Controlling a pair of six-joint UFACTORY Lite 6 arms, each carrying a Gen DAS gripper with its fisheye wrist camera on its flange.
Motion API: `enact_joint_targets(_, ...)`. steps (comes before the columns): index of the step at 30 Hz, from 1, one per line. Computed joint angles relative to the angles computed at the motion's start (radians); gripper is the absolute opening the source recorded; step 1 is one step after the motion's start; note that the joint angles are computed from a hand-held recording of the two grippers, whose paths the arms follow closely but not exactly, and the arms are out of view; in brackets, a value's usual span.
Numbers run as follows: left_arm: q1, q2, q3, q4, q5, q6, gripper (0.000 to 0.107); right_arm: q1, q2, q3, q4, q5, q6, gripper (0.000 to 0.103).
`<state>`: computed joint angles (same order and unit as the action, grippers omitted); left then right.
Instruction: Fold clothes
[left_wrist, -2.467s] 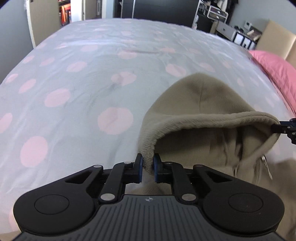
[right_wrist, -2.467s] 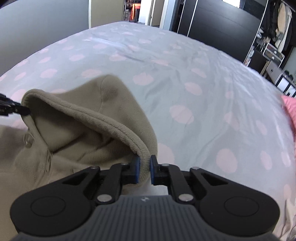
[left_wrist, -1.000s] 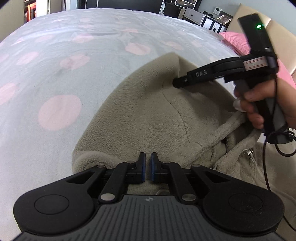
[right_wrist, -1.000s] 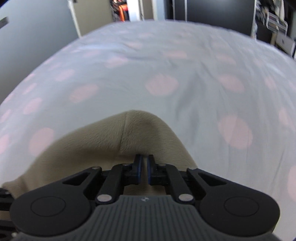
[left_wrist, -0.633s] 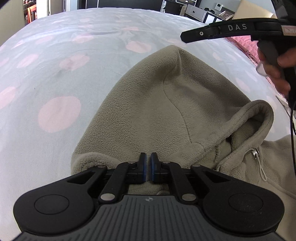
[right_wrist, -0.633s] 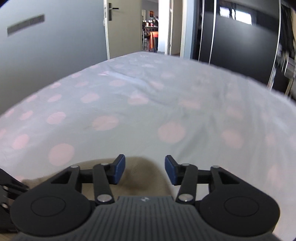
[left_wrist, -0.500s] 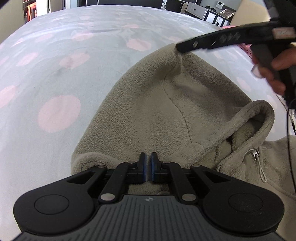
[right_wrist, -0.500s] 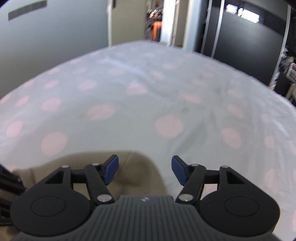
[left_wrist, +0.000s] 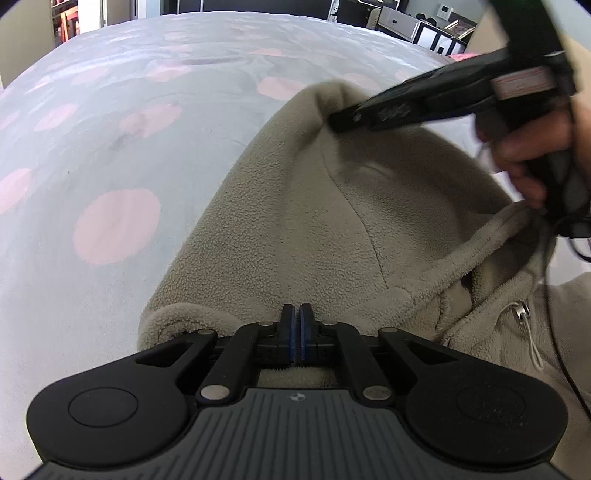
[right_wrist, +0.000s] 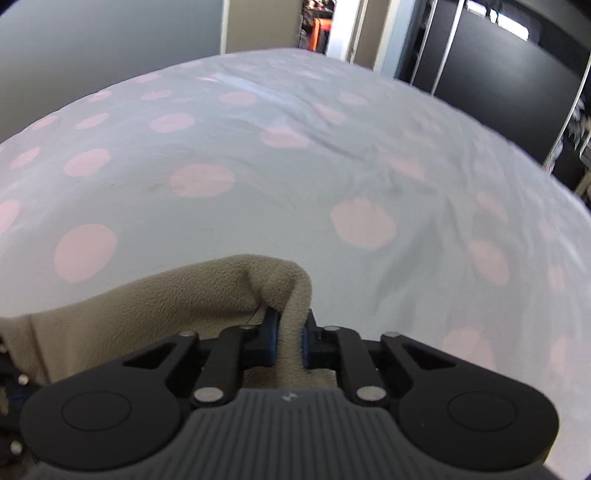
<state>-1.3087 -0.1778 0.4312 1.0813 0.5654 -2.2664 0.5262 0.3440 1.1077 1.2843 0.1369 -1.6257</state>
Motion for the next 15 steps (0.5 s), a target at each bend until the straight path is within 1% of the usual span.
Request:
enact_joint_targets(4, -0.007, -0.004, 0.015, -0.036, 0.025, 0.005, 0.002, -0.025, -0.205, -0.072, -0.272, 0.105, 0.229, 0.010)
enact_joint_targets(6, -0.053, -0.050, 0.015, -0.073, 0.084, 0.011, 0.002, -0.031, -0.337, -0.131, -0.361, 0.172, 0.289, 0.010)
enact_joint_targets(7, -0.111, -0.092, 0.017, -0.120, 0.145, 0.031, 0.003, -0.028, -0.416, -0.170, -0.404, 0.196, 0.311, 0.010)
enact_joint_targets(8, -0.171, -0.130, 0.024, -0.160, 0.210, 0.043, 0.007, -0.031, -0.496, -0.210, -0.434, 0.230, 0.328, 0.010)
enact_joint_targets(10, -0.294, -0.188, 0.049, -0.222, 0.343, 0.049, 0.009, -0.041, -0.663, -0.285, -0.488, 0.316, 0.363, 0.010)
enact_joint_targets(11, -0.363, -0.211, 0.068, -0.253, 0.414, 0.041, 0.013, -0.046, -0.752, -0.327, -0.504, 0.351, 0.373, 0.010)
enact_joint_targets(13, -0.526, -0.238, 0.125, -0.326, 0.570, -0.013, 0.017, -0.072, -0.938, -0.409, -0.528, 0.458, 0.392, 0.010)
enact_joint_targets(15, -0.669, -0.233, 0.189, -0.390, 0.697, -0.085, 0.020, -0.091, -1.124, -0.489, -0.561, 0.566, 0.415, 0.010)
